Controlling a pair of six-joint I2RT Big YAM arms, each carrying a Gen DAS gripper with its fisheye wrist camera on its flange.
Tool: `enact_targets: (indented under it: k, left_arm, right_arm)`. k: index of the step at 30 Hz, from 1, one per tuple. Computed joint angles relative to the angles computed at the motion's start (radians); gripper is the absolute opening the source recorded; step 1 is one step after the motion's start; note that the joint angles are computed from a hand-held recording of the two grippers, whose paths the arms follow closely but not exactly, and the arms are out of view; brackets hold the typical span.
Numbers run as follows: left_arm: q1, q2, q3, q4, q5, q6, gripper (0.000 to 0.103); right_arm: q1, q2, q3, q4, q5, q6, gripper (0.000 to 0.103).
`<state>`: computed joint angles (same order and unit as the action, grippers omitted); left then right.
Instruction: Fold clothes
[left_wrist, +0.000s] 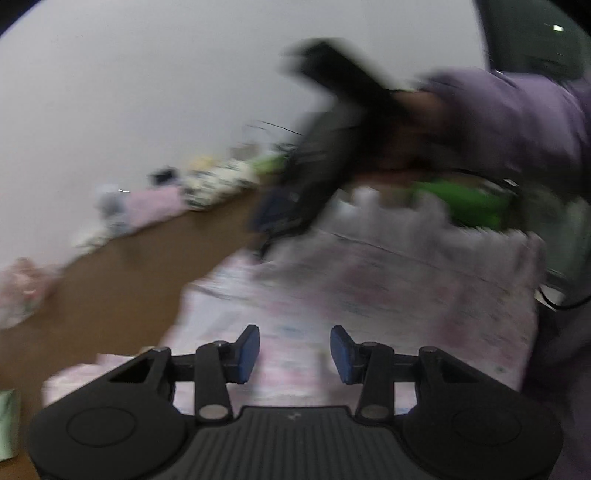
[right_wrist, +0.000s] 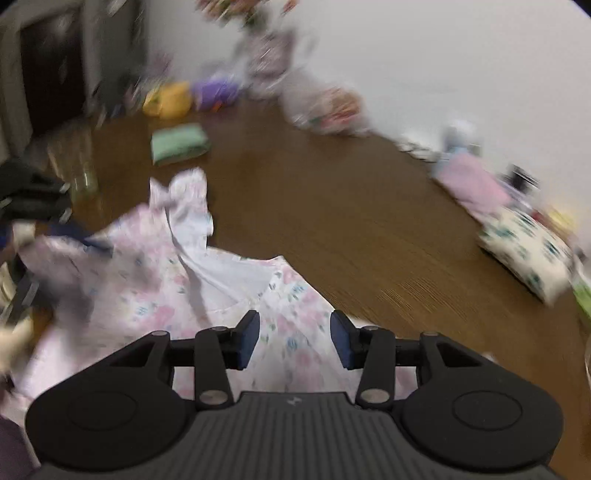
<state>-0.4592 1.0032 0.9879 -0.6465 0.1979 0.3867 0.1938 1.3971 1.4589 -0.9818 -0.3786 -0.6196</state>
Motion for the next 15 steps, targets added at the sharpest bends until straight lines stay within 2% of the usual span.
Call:
enact_targets:
  k: [1, 4, 6, 7, 9, 12, 15]
  left_arm:
    - [-0.009, 0.007, -0.007, -0.007, 0.004, -0.007, 0.040]
    - [-0.012, 0.017, -0.032, -0.020, 0.007, -0.045, 0.032]
    - [0.005, 0.009, -0.047, -0.017, 0.034, -0.088, 0.030]
    - [0.015, 0.004, -0.051, -0.022, 0.048, -0.108, 0.028]
    - [0.022, -0.002, -0.057, -0.019, 0.063, -0.130, 0.027]
    - [0.016, -0.016, -0.069, -0.012, 0.062, -0.140, 0.027]
    - [0.017, -0.027, -0.071, -0.013, 0.059, -0.156, 0.027]
  right_arm:
    - [0.018, 0.018, 0.001, 0.007, 0.023, -0.020, 0.047]
    - [0.062, 0.070, 0.007, 0.020, 0.076, -0.071, 0.046]
    - [0.057, 0.093, 0.017, 0.015, 0.050, -0.058, 0.029]
    - [0.057, 0.104, 0.032, -0.003, 0.048, -0.035, 0.000]
    - [0.056, 0.109, 0.039, 0.021, 0.075, 0.050, 0.000]
    - [0.056, 0.120, 0.042, 0.072, 0.149, 0.111, 0.000]
    - [0.047, 0.130, 0.063, 0.033, 0.080, 0.099, 0.006]
